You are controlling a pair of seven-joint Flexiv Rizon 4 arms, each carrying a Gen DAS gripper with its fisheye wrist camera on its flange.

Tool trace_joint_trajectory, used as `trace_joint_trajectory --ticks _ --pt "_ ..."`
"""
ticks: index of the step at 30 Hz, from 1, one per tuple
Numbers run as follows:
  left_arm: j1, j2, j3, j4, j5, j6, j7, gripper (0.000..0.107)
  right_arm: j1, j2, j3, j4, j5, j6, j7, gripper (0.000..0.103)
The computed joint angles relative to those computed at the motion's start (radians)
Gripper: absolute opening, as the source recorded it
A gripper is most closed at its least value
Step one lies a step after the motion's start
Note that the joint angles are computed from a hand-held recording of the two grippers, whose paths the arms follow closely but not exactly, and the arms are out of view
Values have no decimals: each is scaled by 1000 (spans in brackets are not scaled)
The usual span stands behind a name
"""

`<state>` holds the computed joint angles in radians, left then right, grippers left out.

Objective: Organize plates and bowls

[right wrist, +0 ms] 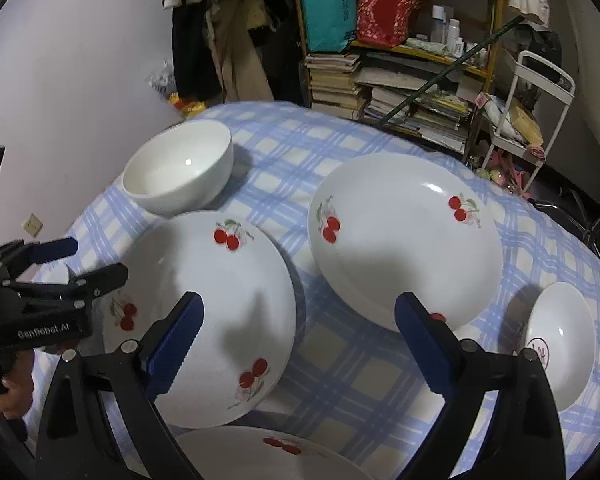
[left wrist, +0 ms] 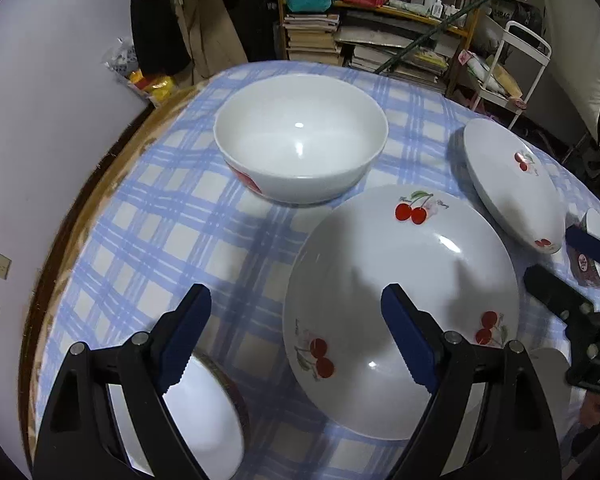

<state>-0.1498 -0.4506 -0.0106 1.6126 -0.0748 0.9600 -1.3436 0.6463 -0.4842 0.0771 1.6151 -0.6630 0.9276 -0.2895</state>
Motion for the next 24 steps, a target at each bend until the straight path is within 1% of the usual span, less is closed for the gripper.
trace_joint_trajectory --ticks 3,5,8,12,14,15,16,21,23,24 --pt "12 -13 -14 -10 -22 -28 23 86 -14 -19 18 -12 47 14 -24 101" --pt "21 -22 -24 -21 -40 -57 46 86 -15 -29 20 -17 68 19 -33 101" --pt "28 -31 -33 -28 -67 -75 64 86 -15 -39 21 -20 91 24 -46 101" --pt "20 -42 -24 -40 -66 -87 57 86 -15 -51 23 -29 121 19 -67 101" --pt "20 -46 -25 -43 -66 -95 62 81 -9 -55 18 -32 120 20 -71 101" --pt "22 -47 -27 -45 -69 -103 66 75 -8 -57 18 -35 121 19 -78 101" --pt "24 -49 -29 -47 -74 -112 72 73 -7 -59 19 -40 125 13 -84 101" --pt "21 -54 -28 -49 -77 -107 76 73 -5 -57 22 -39 144 16 -84 100" --pt "24 -55 -30 -49 -82 -112 79 71 -5 -59 26 -46 153 8 -94 94" --pt "25 -56 -31 -50 -85 -115 81 70 -6 -60 28 -48 158 5 -99 92"
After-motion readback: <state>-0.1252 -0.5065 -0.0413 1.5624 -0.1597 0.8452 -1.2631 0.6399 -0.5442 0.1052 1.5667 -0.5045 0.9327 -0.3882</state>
